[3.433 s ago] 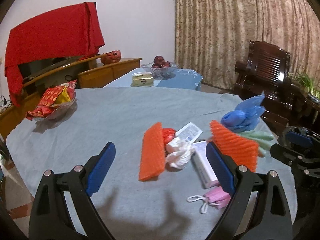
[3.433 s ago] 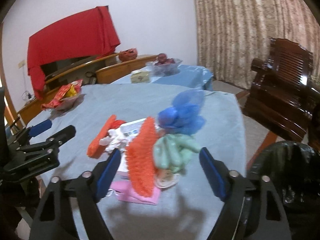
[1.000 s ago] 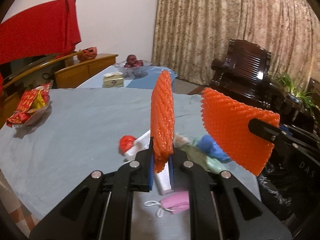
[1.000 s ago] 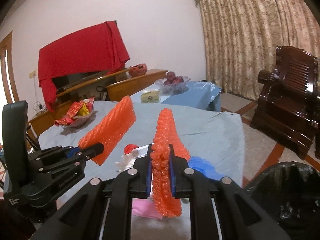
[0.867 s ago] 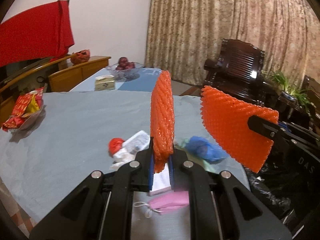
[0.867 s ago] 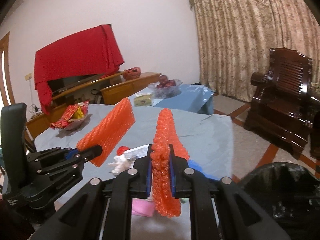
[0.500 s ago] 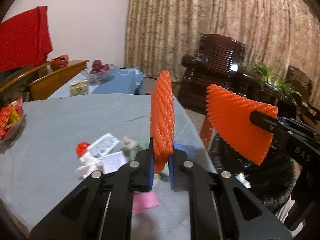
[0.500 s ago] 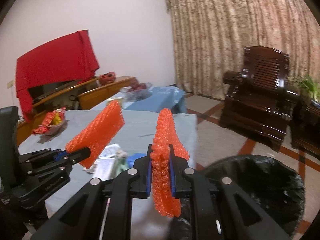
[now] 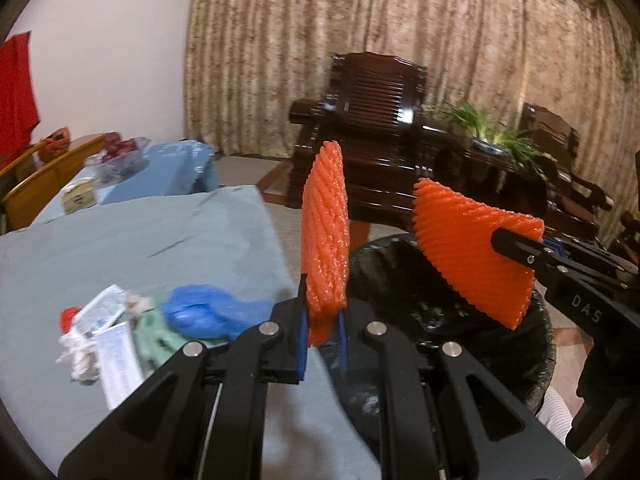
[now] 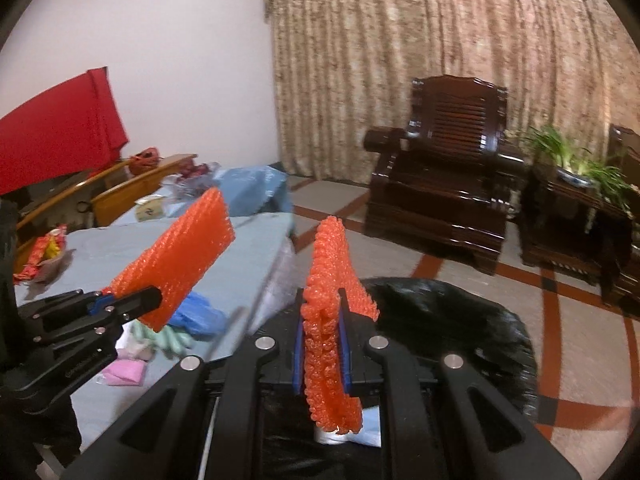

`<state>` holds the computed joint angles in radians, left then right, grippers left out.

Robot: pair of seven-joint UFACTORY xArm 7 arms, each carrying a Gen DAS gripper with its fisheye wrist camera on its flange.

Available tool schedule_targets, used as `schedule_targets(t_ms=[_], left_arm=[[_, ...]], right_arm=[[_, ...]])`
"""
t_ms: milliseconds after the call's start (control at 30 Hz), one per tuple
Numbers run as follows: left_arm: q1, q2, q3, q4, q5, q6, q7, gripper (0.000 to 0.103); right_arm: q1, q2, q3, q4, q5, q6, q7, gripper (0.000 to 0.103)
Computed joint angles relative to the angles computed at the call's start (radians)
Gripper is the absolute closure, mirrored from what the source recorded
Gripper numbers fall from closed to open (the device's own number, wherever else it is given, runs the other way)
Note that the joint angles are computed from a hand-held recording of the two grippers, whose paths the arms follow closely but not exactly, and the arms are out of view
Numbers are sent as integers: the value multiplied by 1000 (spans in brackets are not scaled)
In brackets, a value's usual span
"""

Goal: Collect trash
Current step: 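Carry both orange foam nets over the bin and release them from both tools, then return both tools to the table and grasp the white box with the left tool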

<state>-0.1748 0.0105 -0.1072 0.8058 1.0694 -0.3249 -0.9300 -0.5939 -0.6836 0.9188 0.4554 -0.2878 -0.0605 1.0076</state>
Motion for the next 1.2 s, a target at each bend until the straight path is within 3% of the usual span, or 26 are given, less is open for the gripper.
schedule_targets(t_ms=[333,433,500,533,600,767,833,900,967,1133,1200], left_arm=[[-10,142,-127,68,-132,22,149,92],[41,193,-204,98,-110,35,139,90],[153,237,-327,132,-33,58,91,79],[173,245,-350,134,-33,60,96,67],[163,253,-342,123,-78,45,138,60],[180,244,-353,99,-163,46,214,44],[158,218,-319,69,-230,31,266,35],[121,189,-274,41,-302,19,317,28],[62,153,-208,2,-399,3,392,22],[44,87,-139,-47,-463,-4,432,17],[12,56,-93,-81,-549,-5,507,16]], right_arm=[[27,-24,-76,-102,-6,34,16,89],[24,-21,-87,-117,-15,44,22,88],[24,-18,-98,-125,-21,51,26,88],[25,-17,-102,-128,-24,53,29,88],[28,-25,-109,-142,-30,58,36,83],[30,-42,-119,-159,-42,58,57,57],[23,-49,-105,-155,-43,61,70,28],[9,-66,-78,-150,-44,56,93,13],[-2,-70,-61,-141,-47,44,102,9],[-34,-37,-9,-97,-43,1,96,6],[-53,-22,22,-73,-35,-12,92,6]])
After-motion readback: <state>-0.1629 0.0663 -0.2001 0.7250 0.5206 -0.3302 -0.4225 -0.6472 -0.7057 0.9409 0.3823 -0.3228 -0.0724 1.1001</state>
